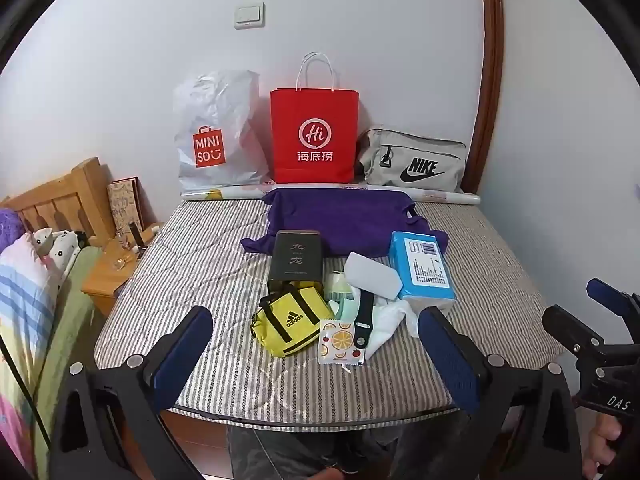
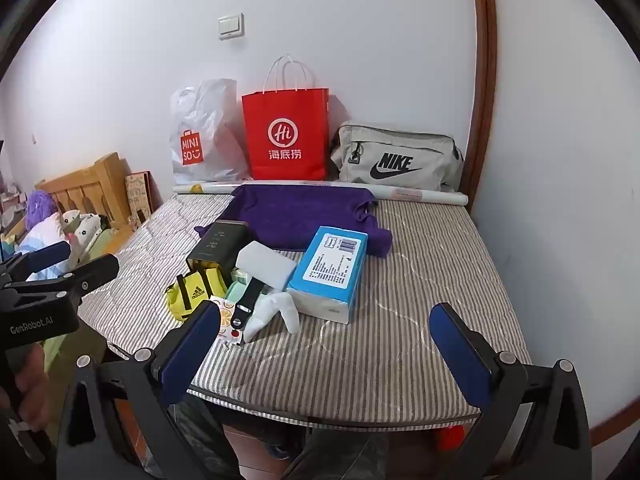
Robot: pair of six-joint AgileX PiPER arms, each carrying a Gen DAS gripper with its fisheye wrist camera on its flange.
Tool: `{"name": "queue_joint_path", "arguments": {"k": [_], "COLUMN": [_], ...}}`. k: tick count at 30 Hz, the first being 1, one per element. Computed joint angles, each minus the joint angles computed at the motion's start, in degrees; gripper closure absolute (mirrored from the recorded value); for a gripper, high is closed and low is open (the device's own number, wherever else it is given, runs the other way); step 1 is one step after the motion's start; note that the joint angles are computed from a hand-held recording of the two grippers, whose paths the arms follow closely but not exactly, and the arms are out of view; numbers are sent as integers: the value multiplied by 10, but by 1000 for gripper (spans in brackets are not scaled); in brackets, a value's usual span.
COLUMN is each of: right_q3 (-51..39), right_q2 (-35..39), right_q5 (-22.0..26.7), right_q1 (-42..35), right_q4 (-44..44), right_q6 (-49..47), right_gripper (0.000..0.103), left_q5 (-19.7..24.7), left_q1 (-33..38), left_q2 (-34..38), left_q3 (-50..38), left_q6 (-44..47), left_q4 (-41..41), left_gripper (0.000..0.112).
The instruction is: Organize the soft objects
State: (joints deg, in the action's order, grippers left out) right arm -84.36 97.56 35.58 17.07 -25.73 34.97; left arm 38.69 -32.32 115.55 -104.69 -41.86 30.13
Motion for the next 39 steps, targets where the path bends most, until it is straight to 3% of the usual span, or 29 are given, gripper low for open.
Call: {"name": "queue_joint_path", "arguments": {"k": [39], "right_q3": [10], "right_q2": [-11], "right_q5": [0], "right_q1": [2], "right_q4": [-1], "right_q6": [-2], "right_gripper": [0], "left_q5": [-10], "left_q1": [5], "left_q2": [-20], "left_q3": [34], "left_q6": [-4], "left_q4": [12], "left_gripper": [9]}}
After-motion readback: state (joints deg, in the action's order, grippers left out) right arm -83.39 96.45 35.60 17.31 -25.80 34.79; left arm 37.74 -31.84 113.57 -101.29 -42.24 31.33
